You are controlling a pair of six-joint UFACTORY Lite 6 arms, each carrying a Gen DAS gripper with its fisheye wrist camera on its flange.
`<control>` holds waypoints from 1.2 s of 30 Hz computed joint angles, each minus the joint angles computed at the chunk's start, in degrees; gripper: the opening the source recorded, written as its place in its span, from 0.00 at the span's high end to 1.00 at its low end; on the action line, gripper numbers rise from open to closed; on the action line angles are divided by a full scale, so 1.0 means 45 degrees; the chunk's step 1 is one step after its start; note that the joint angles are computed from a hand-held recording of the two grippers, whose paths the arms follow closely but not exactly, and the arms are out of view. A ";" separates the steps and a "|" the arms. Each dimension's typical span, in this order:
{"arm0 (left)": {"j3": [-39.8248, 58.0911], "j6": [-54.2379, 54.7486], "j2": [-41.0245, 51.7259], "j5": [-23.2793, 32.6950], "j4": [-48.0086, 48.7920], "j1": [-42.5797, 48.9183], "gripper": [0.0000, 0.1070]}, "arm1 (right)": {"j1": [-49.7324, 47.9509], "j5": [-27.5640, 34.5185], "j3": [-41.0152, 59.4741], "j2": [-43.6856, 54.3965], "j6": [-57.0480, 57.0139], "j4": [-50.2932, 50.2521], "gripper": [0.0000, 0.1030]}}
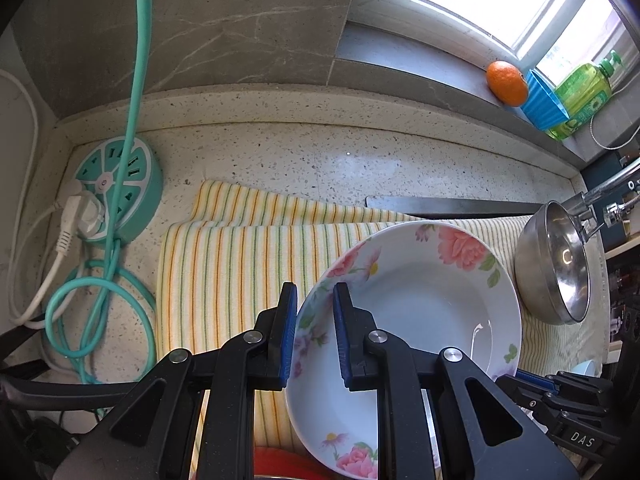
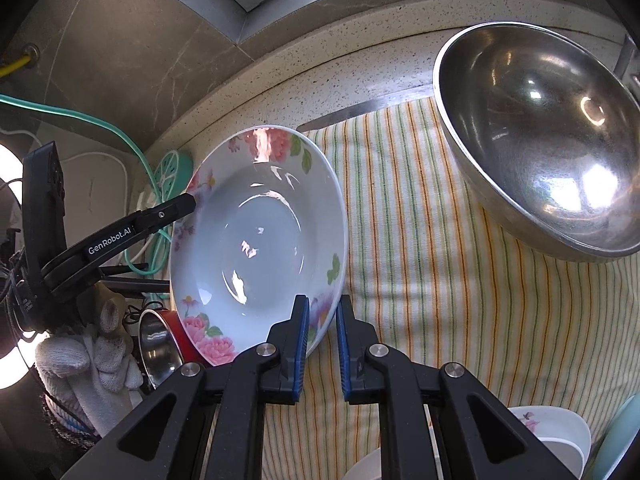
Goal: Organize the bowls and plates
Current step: 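Lift the pink-flowered plate with the left gripper and carry it toward the stack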
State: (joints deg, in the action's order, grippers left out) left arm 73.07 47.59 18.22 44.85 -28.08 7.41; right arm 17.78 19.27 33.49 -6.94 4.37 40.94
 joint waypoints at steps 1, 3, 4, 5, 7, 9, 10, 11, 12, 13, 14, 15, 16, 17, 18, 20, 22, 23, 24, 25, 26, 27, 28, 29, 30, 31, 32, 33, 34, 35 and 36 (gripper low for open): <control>-0.0072 -0.0016 -0.0121 0.0021 -0.0025 -0.0008 0.85 | -0.0008 0.0057 -0.0089 -0.0196 0.0171 -0.0156 0.88; -0.0245 -0.0018 -0.0380 0.0042 -0.0069 -0.0001 0.85 | -0.0028 0.0202 -0.0252 -0.0622 0.0487 -0.0472 0.88; -0.0318 -0.0011 -0.0507 0.0088 -0.0092 0.0015 0.85 | -0.0033 0.0270 -0.0358 -0.0898 0.0738 -0.0711 0.88; -0.0398 0.0003 -0.0640 0.0153 -0.0140 0.0062 0.85 | -0.0046 0.0350 -0.0474 -0.1191 0.0940 -0.0905 0.88; -0.0584 -0.0054 -0.0979 0.0290 -0.0206 0.0121 0.85 | -0.0144 0.0580 -0.0648 -0.1726 0.1113 -0.1146 0.88; -0.0871 -0.0175 -0.1407 0.0289 -0.0233 0.0092 0.85 | -0.0266 0.0919 -0.0824 -0.2321 0.1289 -0.1456 0.88; -0.1024 -0.0219 -0.1660 0.0317 -0.0238 0.0101 0.85 | -0.0297 0.1076 -0.0916 -0.2622 0.1425 -0.1647 0.88; -0.1136 -0.0239 -0.1865 0.0374 -0.0257 0.0123 0.85 | -0.0314 0.1216 -0.1016 -0.2911 0.1564 -0.1797 0.88; -0.1245 -0.0264 -0.2055 0.0435 -0.0280 0.0138 0.85 | -0.0390 0.1391 -0.1157 -0.3236 0.1545 -0.1791 0.88; -0.1357 -0.0272 -0.2257 0.0513 -0.0304 0.0160 0.85 | -0.0516 0.1570 -0.1309 -0.3546 0.1406 -0.1675 0.88; -0.1479 -0.0293 -0.2463 0.0582 -0.0315 0.0176 0.85 | -0.0662 0.1755 -0.1450 -0.3826 0.1237 -0.1581 0.88; -0.1597 -0.0331 -0.2651 0.0626 -0.0329 0.0186 0.85 | -0.0761 0.1957 -0.1611 -0.4168 0.1200 -0.1618 0.88; -0.1719 -0.0378 -0.2865 0.0672 -0.0335 0.0190 0.85 | -0.0784 0.2119 -0.1721 -0.4451 0.1307 -0.1777 0.88; -0.1852 -0.0419 -0.3092 0.0718 -0.0328 0.0190 0.85 | -0.0802 0.2275 -0.1819 -0.4728 0.1444 -0.1933 0.88; -0.1954 -0.0478 -0.3281 0.0745 -0.0311 0.0177 0.85 | -0.0816 0.2415 -0.1894 -0.4968 0.1525 -0.2012 0.88; -0.2123 -0.0609 -0.3664 0.0858 -0.0300 0.0154 0.85 | -0.0807 0.2756 -0.2105 -0.5610 0.1811 -0.2258 0.88; -0.2382 -0.0701 -0.4135 0.0969 -0.0290 0.0152 0.85 | -0.0798 0.3071 -0.2310 -0.6269 0.2094 -0.2495 0.88; -0.2521 -0.0743 -0.4385 0.1024 -0.0273 0.0165 0.85 | -0.0726 0.3217 -0.2330 -0.6525 0.2322 -0.2664 0.88; -0.2625 -0.0786 -0.4591 0.1059 -0.0238 0.0154 0.85 | -0.0619 0.3326 -0.2389 -0.6819 0.2613 -0.2877 0.88; -0.2734 -0.0800 -0.4770 0.1084 -0.0213 0.0177 0.85 | -0.0632 0.3486 -0.2466 -0.7128 0.2721 -0.2987 0.88; -0.2867 -0.0833 -0.4957 0.1104 -0.0207 0.0199 0.85 | -0.0635 0.3642 -0.2528 -0.7421 0.2845 -0.3074 0.88; -0.3014 -0.0815 -0.5167 0.1158 -0.0224 0.0259 0.85 | -0.0588 0.3846 -0.2601 -0.7799 0.3092 -0.3258 0.88; -0.3159 -0.0817 -0.5375 0.1202 -0.0226 0.0287 0.85 | -0.0512 0.3904 -0.2639 -0.7983 0.3263 -0.3378 0.88; -0.3308 -0.0788 -0.5592 0.1270 -0.0244 0.0355 0.85 | -0.0636 0.4158 -0.2729 -0.8334 0.3213 -0.3389 0.88; -0.3487 -0.0790 -0.5841 0.1331 -0.0229 0.0385 0.85 | -0.0586 0.4158 -0.2723 -0.8377 0.3260 -0.3396 0.88; -0.3655 -0.0806 -0.6060 0.1377 -0.0206 0.0398 0.85 | -0.0600 0.4358 -0.2810 -0.8707 0.3360 -0.3490 0.88; -0.3802 -0.0834 -0.6240 0.1415 -0.0182 0.0393 0.85 | -0.0620 0.4580 -0.2909 -0.9077 0.3485 -0.3617 0.88; -0.3949 -0.0878 -0.6447 0.1485 -0.0163 0.0392 0.85 | -0.0731 0.4792 -0.3052 -0.9455 0.3491 -0.3657 0.88; -0.4123 -0.0900 -0.6662 0.1543 -0.0159 0.0399 0.85 | -0.0709 0.5130 -0.3220 -1.0035 0.3777 -0.3848 0.88; -0.4369 -0.0848 -0.6968 0.1633 -0.0158 0.0484 0.85 | -0.0815 0.5426 -0.3332 -1.0445 0.3781 -0.3873 0.88; -0.4618 -0.0891 -0.7262 0.1677 -0.0145 0.0477 0.85 | -0.0820 0.5854 -0.3446 -1.1029 0.4022 -0.4044 0.88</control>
